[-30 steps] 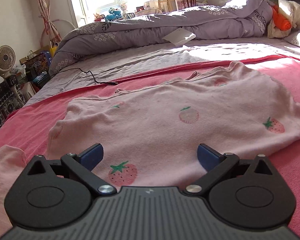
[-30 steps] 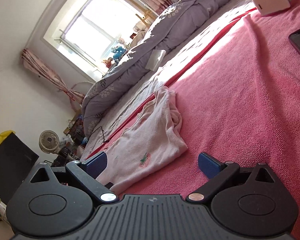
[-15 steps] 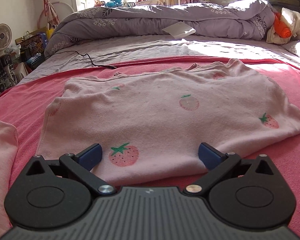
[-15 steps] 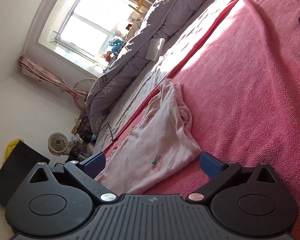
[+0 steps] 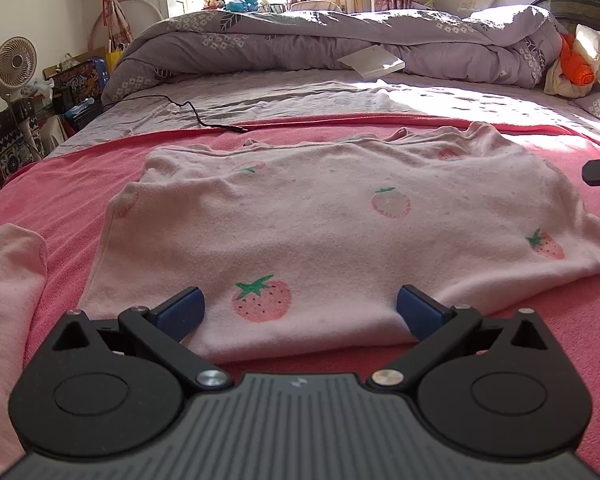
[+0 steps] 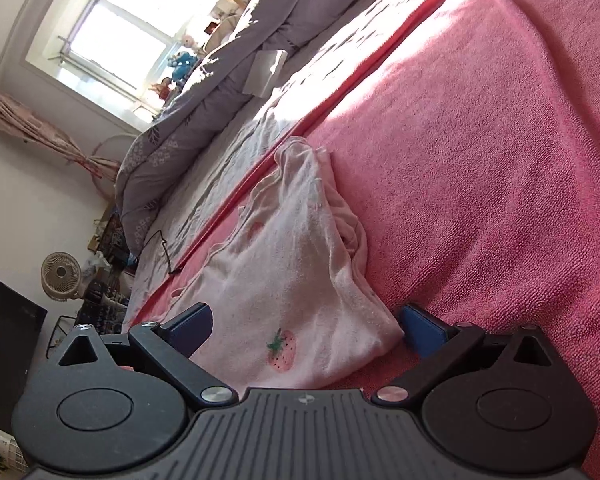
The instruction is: Fold clothes
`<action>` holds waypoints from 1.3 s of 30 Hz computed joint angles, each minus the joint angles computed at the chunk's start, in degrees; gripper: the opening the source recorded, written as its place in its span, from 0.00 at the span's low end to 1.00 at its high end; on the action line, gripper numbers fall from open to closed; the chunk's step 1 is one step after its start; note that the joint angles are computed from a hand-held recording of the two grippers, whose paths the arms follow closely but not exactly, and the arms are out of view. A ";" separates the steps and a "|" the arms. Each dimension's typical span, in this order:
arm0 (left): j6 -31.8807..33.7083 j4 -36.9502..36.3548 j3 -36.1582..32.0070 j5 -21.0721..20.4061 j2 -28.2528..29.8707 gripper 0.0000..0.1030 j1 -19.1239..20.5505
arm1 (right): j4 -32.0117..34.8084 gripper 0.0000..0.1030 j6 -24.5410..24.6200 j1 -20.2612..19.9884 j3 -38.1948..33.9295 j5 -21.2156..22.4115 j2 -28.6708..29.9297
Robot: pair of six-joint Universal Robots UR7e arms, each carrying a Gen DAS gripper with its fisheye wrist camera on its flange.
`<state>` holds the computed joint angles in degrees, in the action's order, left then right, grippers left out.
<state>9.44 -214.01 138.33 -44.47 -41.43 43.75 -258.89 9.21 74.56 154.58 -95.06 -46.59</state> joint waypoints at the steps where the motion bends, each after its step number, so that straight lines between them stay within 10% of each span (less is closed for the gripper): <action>1: -0.06 0.07 0.00 -0.07 -0.05 1.00 0.05 | -0.46 0.76 0.14 0.39 0.10 -0.90 0.45; 6: -0.31 0.25 0.06 0.07 -0.08 1.00 -0.07 | -6.38 0.55 0.34 -2.63 2.29 2.61 3.75; 14: -1.02 -5.71 4.11 4.94 -3.19 1.00 0.62 | -2.87 0.21 -0.25 0.83 0.09 -4.38 3.03; 19: 0.30 -6.52 6.64 2.86 -9.72 1.00 5.83 | -4.97 0.15 -0.14 -2.23 1.50 -0.70 3.51; 23: 10.53 -18.89 10.22 2.59 -6.06 1.00 3.78 | -2.93 0.13 -0.26 2.99 0.26 -7.28 1.90; 26: 15.23 -30.29 13.23 -4.28 -5.96 1.00 5.49 | 2.97 0.13 -3.94 11.62 -2.75 -16.58 -1.55; 31: 15.57 -26.28 15.84 -19.69 -19.56 1.00 14.68 | 18.49 0.13 -12.31 27.33 -14.38 -26.63 -2.00; 39: 16.67 -22.60 13.88 -32.71 -25.67 1.00 27.62 | 43.08 0.13 -22.71 36.14 -34.61 -22.45 13.46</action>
